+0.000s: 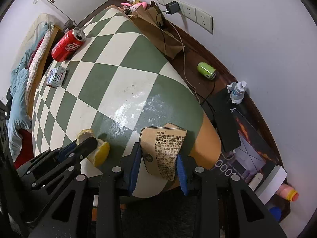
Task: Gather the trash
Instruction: 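Grasp the brown paper bag with the right tool while the left tool grasps the orange peel, then carry the paper bag and orange peel over the bin and open both tools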
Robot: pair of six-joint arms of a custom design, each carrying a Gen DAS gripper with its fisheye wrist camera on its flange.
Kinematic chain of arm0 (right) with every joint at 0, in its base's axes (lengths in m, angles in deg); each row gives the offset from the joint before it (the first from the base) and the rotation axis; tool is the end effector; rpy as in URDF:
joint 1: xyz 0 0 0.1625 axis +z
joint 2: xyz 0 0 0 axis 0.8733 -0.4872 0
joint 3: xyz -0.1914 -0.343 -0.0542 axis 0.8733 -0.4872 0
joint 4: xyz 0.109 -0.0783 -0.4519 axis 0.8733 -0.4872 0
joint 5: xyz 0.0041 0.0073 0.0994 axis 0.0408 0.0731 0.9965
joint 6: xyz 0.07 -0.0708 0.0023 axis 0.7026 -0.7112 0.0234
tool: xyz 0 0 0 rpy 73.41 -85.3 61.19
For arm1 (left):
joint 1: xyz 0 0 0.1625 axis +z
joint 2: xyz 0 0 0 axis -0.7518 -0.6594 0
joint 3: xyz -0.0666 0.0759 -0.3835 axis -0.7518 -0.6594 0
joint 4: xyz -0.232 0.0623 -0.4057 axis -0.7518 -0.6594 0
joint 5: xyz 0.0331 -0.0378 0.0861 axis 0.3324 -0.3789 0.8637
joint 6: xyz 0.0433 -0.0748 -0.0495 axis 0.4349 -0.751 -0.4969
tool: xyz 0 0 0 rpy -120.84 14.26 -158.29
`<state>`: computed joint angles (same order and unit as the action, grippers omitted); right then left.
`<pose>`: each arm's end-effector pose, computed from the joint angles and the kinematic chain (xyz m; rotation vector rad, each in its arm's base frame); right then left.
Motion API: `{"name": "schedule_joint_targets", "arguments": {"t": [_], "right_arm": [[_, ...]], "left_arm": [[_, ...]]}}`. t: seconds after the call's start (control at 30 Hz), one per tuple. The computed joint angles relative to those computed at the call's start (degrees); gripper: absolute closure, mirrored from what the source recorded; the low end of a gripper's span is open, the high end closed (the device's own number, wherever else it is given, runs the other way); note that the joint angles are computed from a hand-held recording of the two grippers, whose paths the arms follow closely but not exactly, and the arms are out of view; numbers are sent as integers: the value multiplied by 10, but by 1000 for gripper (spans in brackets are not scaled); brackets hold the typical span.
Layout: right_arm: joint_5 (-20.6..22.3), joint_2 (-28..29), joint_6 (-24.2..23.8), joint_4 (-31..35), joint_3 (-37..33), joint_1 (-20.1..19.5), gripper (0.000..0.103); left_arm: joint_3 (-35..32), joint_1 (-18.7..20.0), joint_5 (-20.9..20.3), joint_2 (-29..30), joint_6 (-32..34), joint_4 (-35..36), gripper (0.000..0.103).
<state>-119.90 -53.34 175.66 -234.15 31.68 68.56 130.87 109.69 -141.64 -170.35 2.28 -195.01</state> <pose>0.3942 -0.3829 -0.0535 -0.9040 -2.3333 0.8511 -0.0690 -0.4973 0.2753 1.2130 2.3411 0.0931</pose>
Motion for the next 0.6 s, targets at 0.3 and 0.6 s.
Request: {"name": "schedule_joint_targets", "arguments": {"t": [0.3,0.6], "right_arm": [[-19,20,-33,26,-54,17,68],[-34,101,-156,25,-206,44,68]], "left_arm": [[-37,17,22,-23,30,-50,97],[-158,58,36,-5,56,-95,97]]}}
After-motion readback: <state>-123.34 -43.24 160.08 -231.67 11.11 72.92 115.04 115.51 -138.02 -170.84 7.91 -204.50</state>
